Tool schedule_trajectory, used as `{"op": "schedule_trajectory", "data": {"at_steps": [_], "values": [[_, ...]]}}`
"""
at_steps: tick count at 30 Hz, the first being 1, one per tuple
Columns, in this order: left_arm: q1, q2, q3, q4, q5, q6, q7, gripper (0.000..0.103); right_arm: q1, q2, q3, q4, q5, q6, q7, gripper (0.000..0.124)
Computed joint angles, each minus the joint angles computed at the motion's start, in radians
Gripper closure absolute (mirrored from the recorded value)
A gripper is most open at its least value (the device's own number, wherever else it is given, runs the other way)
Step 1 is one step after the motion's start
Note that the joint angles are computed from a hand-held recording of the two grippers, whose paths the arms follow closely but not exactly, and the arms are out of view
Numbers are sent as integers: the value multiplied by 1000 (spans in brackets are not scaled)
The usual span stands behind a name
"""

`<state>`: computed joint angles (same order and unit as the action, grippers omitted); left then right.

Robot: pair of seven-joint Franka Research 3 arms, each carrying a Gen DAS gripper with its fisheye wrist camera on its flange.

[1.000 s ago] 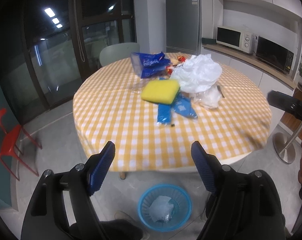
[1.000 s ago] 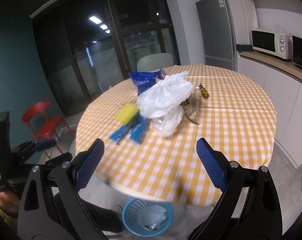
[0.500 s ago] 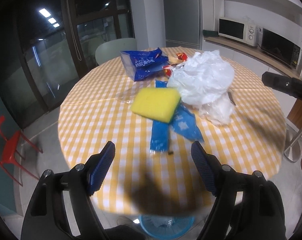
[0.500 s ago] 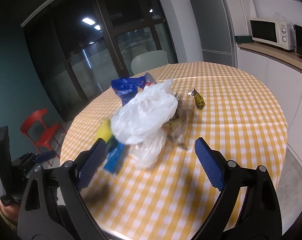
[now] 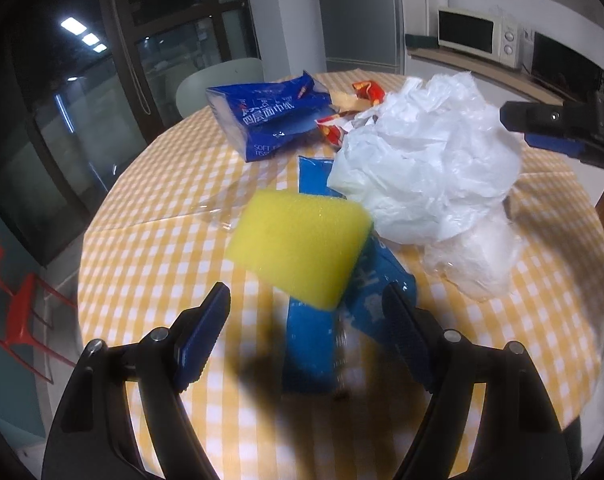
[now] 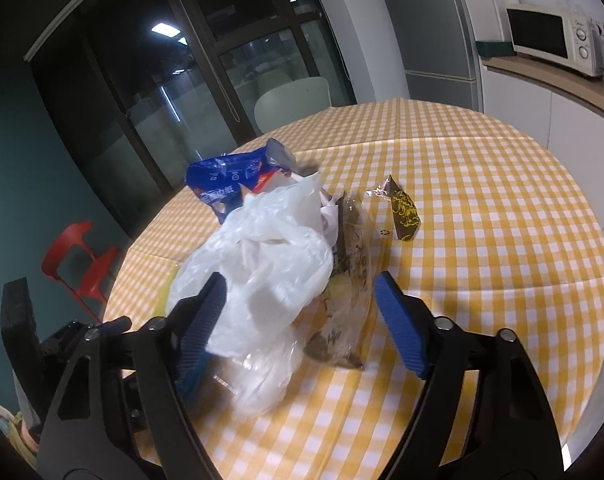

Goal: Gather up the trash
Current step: 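Grasp the yellow sponge with the left tool while the right tool grasps the white plastic bag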

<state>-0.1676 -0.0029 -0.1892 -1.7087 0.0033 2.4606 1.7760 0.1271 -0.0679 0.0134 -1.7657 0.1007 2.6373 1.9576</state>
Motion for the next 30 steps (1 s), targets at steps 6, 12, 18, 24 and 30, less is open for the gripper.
{"op": "schedule_trajectory", "data": {"at_steps": [6,12,18,24,30], "values": [[-6,50,-11,54,28,-5,6,26,4,45,-13,55,111,-23,-82,65],[-5,98,-14,120,65,-37,-36,45,12,68,-9,96,105,-52,-93,93],[2,61,-13,80,59,5,-27,60,23,47,-3,75,37,-16,-68,118],[10,19,-3,46,21,26,-12,70,37,24,15,71,-39,1,-45,121],[23,-27,16,9,-20,54,-8,72,31,-31,36,32,-163,58,40,121]]}}
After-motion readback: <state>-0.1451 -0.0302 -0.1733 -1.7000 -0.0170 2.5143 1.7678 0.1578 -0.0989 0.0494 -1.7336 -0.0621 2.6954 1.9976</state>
